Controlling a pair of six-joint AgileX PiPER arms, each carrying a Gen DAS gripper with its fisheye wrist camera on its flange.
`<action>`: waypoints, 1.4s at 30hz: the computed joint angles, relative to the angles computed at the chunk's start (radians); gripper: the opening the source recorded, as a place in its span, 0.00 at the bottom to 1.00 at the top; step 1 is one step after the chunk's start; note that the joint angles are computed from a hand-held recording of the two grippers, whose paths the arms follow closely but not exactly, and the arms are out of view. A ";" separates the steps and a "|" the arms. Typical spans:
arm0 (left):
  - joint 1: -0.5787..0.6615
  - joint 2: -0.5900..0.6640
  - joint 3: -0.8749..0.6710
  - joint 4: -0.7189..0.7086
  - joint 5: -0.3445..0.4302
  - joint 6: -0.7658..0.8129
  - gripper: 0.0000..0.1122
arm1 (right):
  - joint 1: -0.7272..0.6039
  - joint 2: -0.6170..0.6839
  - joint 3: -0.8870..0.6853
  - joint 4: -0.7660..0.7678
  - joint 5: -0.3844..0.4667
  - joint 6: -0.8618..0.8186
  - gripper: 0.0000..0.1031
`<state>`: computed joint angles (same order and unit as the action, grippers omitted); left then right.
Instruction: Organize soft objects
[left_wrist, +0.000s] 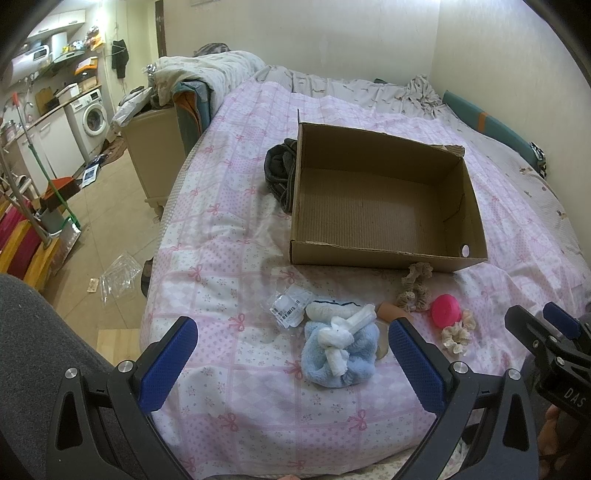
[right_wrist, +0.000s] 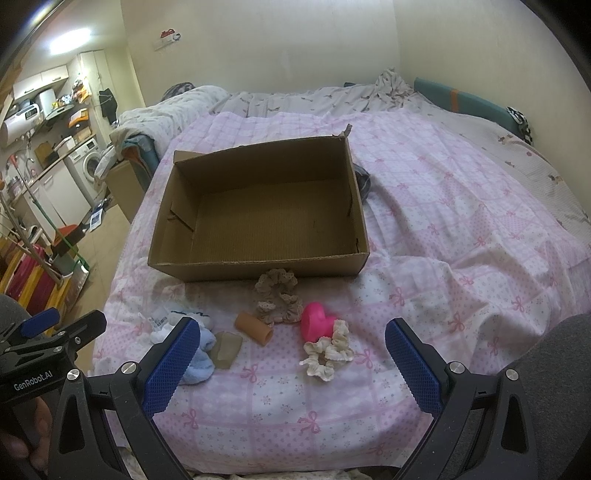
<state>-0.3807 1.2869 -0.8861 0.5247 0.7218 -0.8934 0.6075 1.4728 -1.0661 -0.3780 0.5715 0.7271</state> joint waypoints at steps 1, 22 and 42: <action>0.000 0.000 -0.001 -0.001 0.001 0.002 0.92 | 0.000 0.000 0.000 0.001 0.001 0.000 1.00; 0.023 0.054 -0.071 -0.074 0.045 0.093 0.92 | -0.080 0.026 -0.081 0.249 0.057 -0.258 1.00; 0.332 0.487 -0.501 -0.470 0.271 0.538 0.91 | -0.309 0.378 -0.407 0.562 0.367 -0.611 1.00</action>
<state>-0.0492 1.7736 -1.3869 0.0544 0.9926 -0.3551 0.2983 1.8508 -1.4729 0.1839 0.9386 0.1157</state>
